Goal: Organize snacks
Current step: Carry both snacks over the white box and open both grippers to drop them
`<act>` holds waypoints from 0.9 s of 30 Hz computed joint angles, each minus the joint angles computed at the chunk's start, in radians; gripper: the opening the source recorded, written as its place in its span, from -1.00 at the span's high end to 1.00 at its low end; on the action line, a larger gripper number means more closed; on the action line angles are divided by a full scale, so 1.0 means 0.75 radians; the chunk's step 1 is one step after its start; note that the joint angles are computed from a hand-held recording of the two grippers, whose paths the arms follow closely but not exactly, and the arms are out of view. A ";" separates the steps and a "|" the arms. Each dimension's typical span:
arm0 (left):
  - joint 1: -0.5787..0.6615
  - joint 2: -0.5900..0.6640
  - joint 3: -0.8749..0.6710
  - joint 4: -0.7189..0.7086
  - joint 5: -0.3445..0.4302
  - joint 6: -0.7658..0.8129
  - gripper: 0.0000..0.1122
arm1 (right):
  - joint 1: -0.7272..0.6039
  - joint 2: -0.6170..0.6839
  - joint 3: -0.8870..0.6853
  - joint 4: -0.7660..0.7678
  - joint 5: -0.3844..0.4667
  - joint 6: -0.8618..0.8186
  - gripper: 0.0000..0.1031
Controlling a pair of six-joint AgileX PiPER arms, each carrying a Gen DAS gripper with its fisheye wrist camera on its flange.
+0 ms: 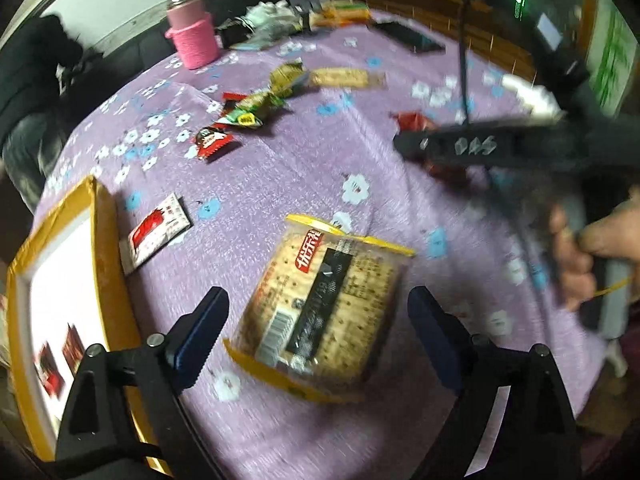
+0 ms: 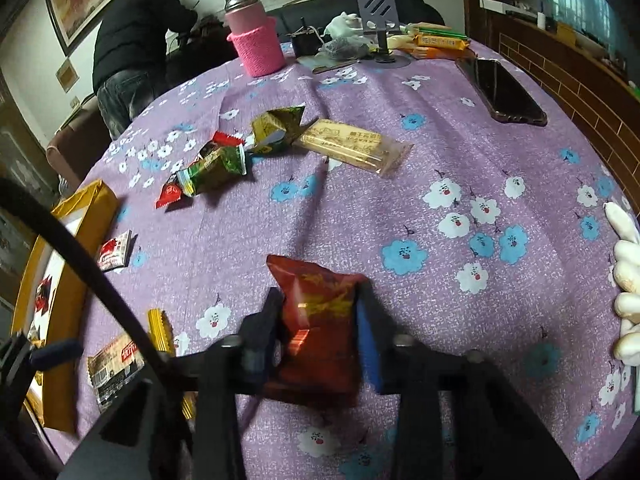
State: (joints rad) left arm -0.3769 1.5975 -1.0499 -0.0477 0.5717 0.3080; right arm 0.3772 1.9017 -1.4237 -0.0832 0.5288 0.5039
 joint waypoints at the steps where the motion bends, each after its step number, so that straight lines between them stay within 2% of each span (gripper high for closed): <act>1: -0.018 0.027 -0.012 0.052 0.006 -0.033 -0.59 | -0.002 -0.003 0.005 0.015 -0.002 -0.013 0.37; 2: -0.028 0.048 -0.020 0.067 0.017 -0.041 -0.56 | -0.008 -0.007 0.011 0.040 -0.005 -0.036 0.39; 3: -0.018 0.037 -0.003 0.029 -0.006 -0.012 -0.38 | -0.014 -0.012 0.019 0.069 -0.009 -0.063 0.40; 4: -0.006 0.035 -0.007 0.000 0.006 0.000 -0.33 | -0.020 -0.020 0.030 0.100 -0.014 -0.090 0.41; 9: 0.080 -0.028 0.044 -0.112 -0.022 0.005 -0.31 | -0.033 -0.068 0.085 0.259 -0.046 -0.226 0.41; 13: 0.240 -0.148 0.107 -0.420 0.009 0.203 -0.31 | -0.018 -0.125 0.109 0.395 -0.072 -0.364 0.41; 16: 0.410 -0.240 0.131 -0.614 0.079 0.340 -0.32 | 0.018 -0.155 0.078 0.461 -0.069 -0.448 0.41; 21: 0.688 -0.282 0.062 -0.630 0.153 0.364 -0.32 | 0.133 -0.118 -0.107 0.482 -0.002 -0.503 0.42; 27: 0.913 -0.194 -0.117 -0.544 0.221 0.326 -0.32 | 0.280 0.107 -0.549 0.537 0.203 -0.558 0.42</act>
